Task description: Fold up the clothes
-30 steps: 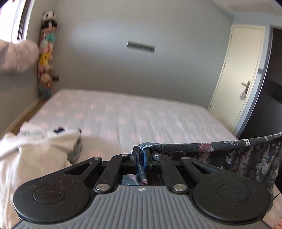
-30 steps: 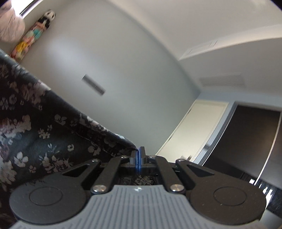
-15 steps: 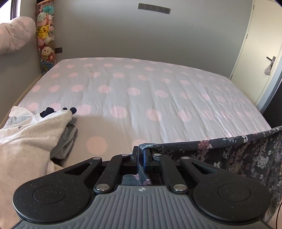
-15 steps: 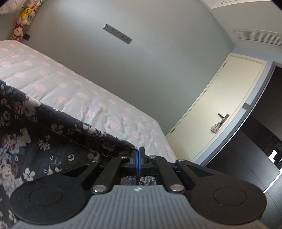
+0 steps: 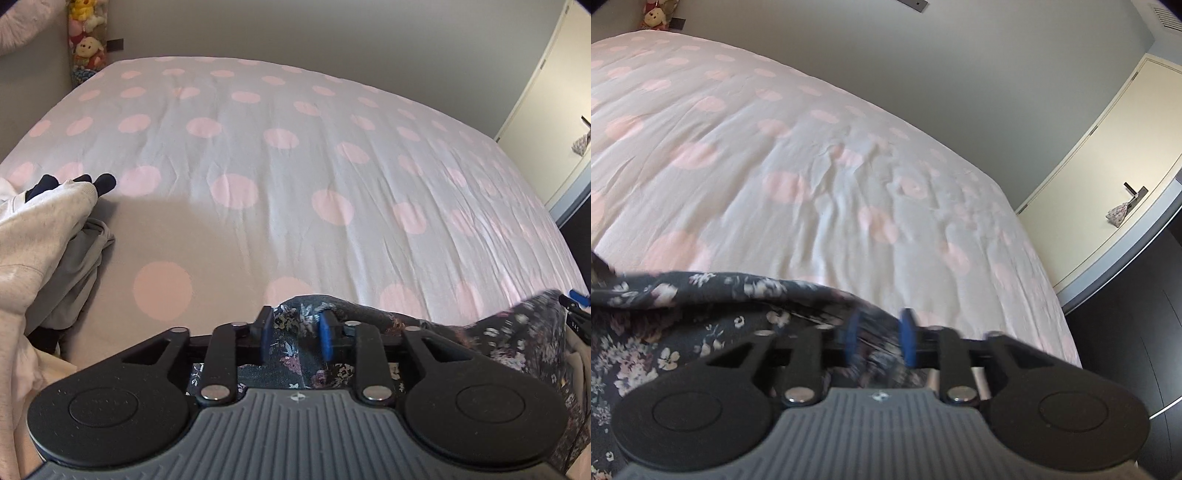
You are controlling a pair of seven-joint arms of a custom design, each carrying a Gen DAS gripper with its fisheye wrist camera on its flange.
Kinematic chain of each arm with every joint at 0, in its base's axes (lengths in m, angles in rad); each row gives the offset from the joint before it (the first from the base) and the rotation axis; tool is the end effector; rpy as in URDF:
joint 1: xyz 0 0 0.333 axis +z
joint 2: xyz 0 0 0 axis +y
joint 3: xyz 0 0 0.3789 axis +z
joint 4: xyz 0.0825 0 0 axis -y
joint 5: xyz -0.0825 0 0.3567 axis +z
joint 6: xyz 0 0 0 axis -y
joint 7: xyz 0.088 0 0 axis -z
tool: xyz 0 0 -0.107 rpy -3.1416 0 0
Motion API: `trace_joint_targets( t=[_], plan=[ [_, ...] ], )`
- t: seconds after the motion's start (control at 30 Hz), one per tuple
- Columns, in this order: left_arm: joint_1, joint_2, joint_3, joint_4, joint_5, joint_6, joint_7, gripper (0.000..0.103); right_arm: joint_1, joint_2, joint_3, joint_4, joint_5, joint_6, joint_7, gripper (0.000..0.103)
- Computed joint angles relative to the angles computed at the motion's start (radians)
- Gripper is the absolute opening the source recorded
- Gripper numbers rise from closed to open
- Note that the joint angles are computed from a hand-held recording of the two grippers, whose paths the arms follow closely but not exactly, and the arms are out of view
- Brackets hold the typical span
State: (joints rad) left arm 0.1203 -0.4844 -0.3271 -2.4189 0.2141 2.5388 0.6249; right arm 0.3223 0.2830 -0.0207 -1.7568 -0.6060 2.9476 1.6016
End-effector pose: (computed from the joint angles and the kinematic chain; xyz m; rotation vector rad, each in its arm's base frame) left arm 0.3853 -0.1113 0.6064 -2.3190 1.2408 -0.6596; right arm 0.6315 0.2377 0.5790 -2.2708 0.9006 -1.0734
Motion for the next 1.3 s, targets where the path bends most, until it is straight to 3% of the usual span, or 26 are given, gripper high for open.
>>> trace_joint_targets(
  t=[0.13,0.27,0.33,0.4,0.53,0.7,0.8,0.97,1.03,1.07,1.1,1.13,1.17,1.3],
  plan=[
    [-0.032,-0.049,0.008,-0.023,-0.034,-0.007,0.015,0.047,-0.029,-0.048,0.039,-0.053,0.061,0.015,-0.035,0.049],
    [-0.063,-0.132,0.000,-0.052,-0.076,-0.054,0.038,0.050,-0.086,-0.160,0.110,-0.220,0.226,0.091,-0.106,0.055],
    [-0.083,-0.175,-0.014,-0.070,-0.100,-0.095,0.046,0.052,-0.119,-0.223,0.162,-0.318,0.391,0.133,-0.213,0.058],
    [-0.105,-0.210,-0.033,-0.085,-0.123,-0.141,0.051,0.053,-0.108,-0.291,0.197,-0.425,0.671,0.165,-0.410,0.061],
    [-0.154,-0.236,-0.084,-0.103,-0.156,-0.233,0.047,0.053,0.059,-0.402,0.109,-0.578,0.982,0.178,-0.585,0.061],
    [-0.227,-0.230,-0.130,-0.140,-0.230,-0.254,-0.016,0.059,0.231,-0.497,0.001,-0.717,1.083,0.249,-0.555,0.065],
    [-0.262,-0.185,-0.154,-0.149,-0.258,-0.238,-0.053,0.059,0.346,-0.536,-0.075,-0.792,1.118,0.329,-0.514,0.066],
    [-0.304,-0.065,-0.160,-0.148,-0.247,-0.221,-0.077,0.059,0.565,-0.563,-0.286,-0.836,1.072,0.381,-0.475,0.067],
    [-0.307,-0.050,-0.162,-0.159,-0.227,-0.213,-0.114,0.058,0.618,-0.567,-0.343,-0.842,1.045,0.398,-0.450,0.069],
    [-0.307,-0.046,-0.164,-0.165,-0.216,-0.208,-0.135,0.057,0.616,-0.564,-0.345,-0.842,1.033,0.395,-0.440,0.069],
    [-0.308,-0.047,-0.162,-0.171,-0.207,-0.205,-0.154,0.055,0.614,-0.561,-0.346,-0.842,1.021,0.392,-0.429,0.069],
    [-0.309,-0.052,-0.159,-0.170,-0.198,-0.217,-0.172,0.045,0.617,-0.558,-0.352,-0.841,1.009,0.388,-0.419,0.069],
    [-0.308,-0.057,-0.156,-0.166,-0.189,-0.238,-0.188,0.027,0.631,-0.557,-0.370,-0.840,0.996,0.385,-0.407,0.069],
    [-0.315,-0.158,-0.118,-0.187,-0.201,-0.255,-0.231,0.010,0.659,-0.557,-0.408,-0.842,0.947,0.387,-0.363,0.069]
  ],
)
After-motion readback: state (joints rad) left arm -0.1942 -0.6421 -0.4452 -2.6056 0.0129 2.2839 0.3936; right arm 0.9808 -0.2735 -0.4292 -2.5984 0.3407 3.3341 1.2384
